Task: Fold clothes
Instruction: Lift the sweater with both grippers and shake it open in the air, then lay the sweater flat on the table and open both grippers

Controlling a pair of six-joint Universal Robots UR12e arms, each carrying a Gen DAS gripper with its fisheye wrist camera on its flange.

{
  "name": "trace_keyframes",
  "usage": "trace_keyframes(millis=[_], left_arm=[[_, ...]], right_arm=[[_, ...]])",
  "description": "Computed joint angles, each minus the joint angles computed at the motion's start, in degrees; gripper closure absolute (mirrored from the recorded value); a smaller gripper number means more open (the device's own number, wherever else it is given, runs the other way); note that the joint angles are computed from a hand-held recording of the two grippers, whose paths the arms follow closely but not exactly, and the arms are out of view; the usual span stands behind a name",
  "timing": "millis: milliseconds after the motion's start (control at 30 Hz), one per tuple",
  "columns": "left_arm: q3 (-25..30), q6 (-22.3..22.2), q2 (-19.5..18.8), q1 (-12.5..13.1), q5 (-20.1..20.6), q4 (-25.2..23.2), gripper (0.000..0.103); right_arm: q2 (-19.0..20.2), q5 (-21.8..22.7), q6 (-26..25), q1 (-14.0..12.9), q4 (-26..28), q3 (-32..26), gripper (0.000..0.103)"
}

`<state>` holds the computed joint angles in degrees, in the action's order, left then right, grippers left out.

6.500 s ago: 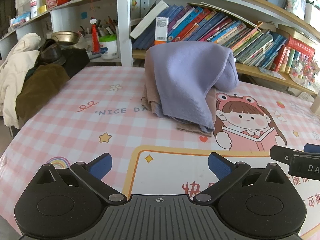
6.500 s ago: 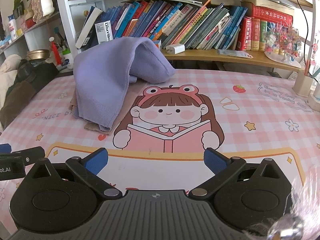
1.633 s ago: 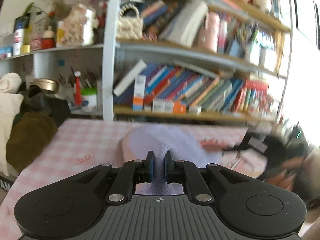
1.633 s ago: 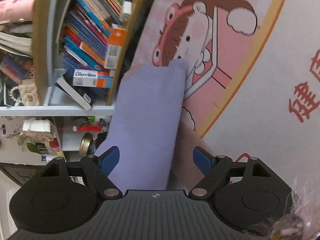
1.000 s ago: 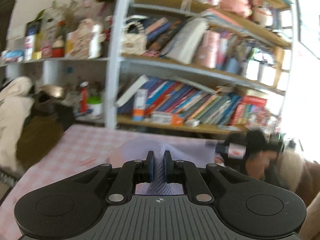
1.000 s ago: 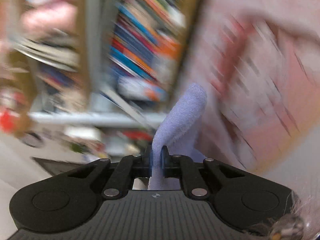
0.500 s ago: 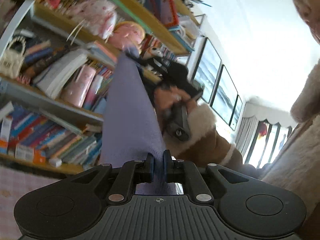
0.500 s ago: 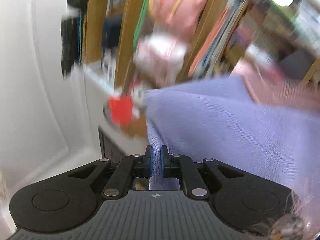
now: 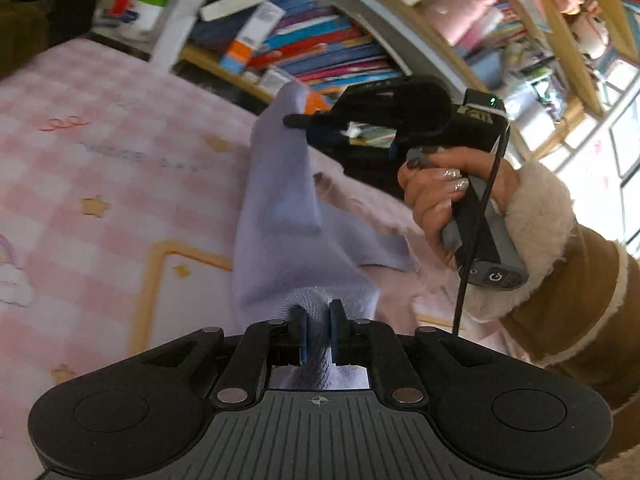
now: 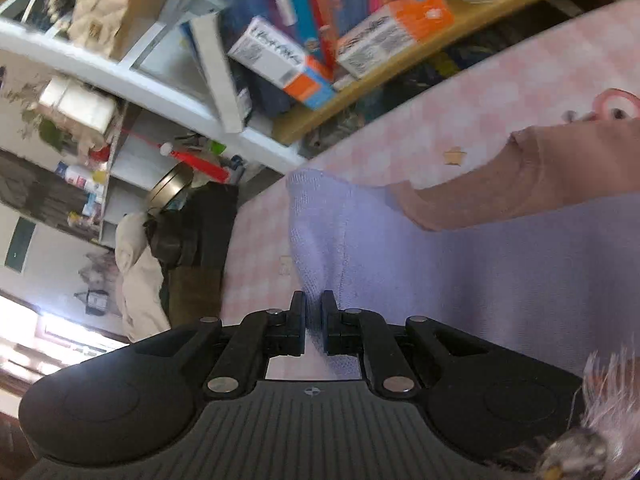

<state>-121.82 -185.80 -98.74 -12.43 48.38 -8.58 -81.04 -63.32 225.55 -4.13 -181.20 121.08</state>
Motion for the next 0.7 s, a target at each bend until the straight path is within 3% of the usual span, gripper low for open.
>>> trace_keyframes(millis=[67,133,167,200,267,400,467,700], left_arm=[[0.05,0.74,0.23,0.27,0.50,-1.10,0.091],[0.69,1.61,0.28,0.52,0.56,-2.86,0.087],[1.47,2.12,0.13,0.63,0.35,-4.19,0.083],[1.58,2.45,0.15,0.77,0.18,-4.67,0.081],[1.74,2.85,0.11,0.85,0.77,-4.88,0.072],[0.86,3.14,0.99,1.13,3.46,-3.90,0.063],[0.05,2.71,1.64,1.39,4.93,-2.68,0.051],[-1.49,-2.09,3.03,1.67,9.06,1.82,0.049]], right_arm=[[0.16,-1.33,-3.35,1.29,1.87,-0.90,0.091],[-0.15,-3.25,-6.81,2.69,4.09,-1.29,0.079],[-0.67,-3.43,-8.04,2.84,4.52,-0.78,0.065],[-1.18,-3.62,-9.26,2.99,4.96,-0.28,0.062],[-2.89,-3.63,-11.27,2.81,5.07,1.67,0.062],[-7.75,-2.89,-14.70,1.42,4.40,7.16,0.062],[-11.54,-5.81,-16.47,0.58,6.54,10.46,0.062],[-22.29,-17.98,-16.76,-0.72,16.54,18.61,0.063]])
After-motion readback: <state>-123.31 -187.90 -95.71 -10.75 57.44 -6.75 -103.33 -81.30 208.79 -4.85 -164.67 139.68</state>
